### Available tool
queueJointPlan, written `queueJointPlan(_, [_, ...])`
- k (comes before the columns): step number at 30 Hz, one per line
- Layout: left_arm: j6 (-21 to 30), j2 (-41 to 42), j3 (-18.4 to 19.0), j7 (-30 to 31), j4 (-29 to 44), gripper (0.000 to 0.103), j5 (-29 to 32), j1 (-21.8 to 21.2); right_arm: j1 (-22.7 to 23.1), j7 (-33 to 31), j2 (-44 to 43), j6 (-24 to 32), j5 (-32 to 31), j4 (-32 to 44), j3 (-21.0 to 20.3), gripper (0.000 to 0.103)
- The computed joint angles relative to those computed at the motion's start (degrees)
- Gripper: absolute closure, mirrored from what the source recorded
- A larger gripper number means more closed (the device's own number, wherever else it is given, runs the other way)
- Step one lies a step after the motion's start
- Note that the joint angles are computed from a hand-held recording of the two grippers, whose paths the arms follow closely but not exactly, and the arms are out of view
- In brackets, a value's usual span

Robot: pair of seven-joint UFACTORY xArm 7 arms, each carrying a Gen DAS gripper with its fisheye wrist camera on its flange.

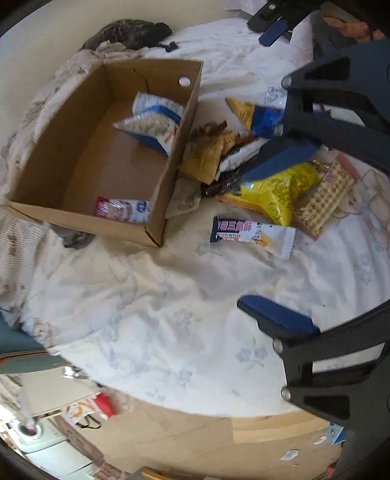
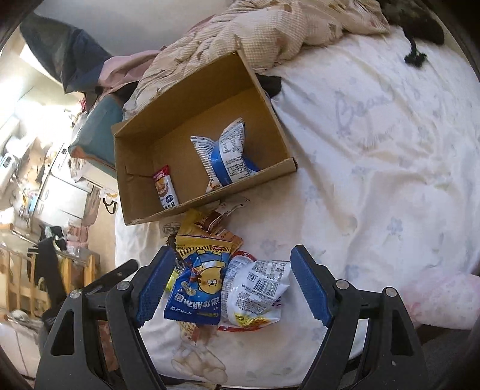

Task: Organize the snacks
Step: 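Grasp the purple-wrapped bar with the left gripper from the pile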

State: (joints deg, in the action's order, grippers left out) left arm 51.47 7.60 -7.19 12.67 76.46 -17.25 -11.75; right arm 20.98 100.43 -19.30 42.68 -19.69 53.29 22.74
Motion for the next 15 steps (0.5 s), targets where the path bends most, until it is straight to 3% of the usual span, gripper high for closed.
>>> queueJointPlan(4, [5.21, 4.4, -0.09, -1.75, 4.02, 0.035, -0.49, 0.2, 0.0, -0.48, 0.52, -0.78, 0.98, -0.46, -0.82, 0.021])
queueJointPlan(9, [5.27, 7.08, -0.2, -3.85, 5.4, 0.037, 2.34, -0.69, -0.38, 0.21, 0.35, -2.39, 2.05, -1.67, -1.43, 0.021])
queueJointPlan(11, [5.97, 8.64, -0.32, -4.44, 6.4, 0.068, 3.27, -0.94, -0.61, 0.76, 0.4, -2.72, 2.16, -1.87, -1.34, 0.021])
queueJointPlan(12, [7.26, 9.35, -0.43, -4.23, 7.17, 0.09, 3.94, -1.04, -0.68, 0.93, 0.56, -2.59, 2.13, -1.78, -1.24, 0.021])
queueJointPlan(15, [6.03, 7.46, -0.83, -2.41, 5.59, 0.093, 3.7, -0.86, -0.61, 0.57, 1.27, -1.79, 1.96, -1.04, -1.22, 0.021])
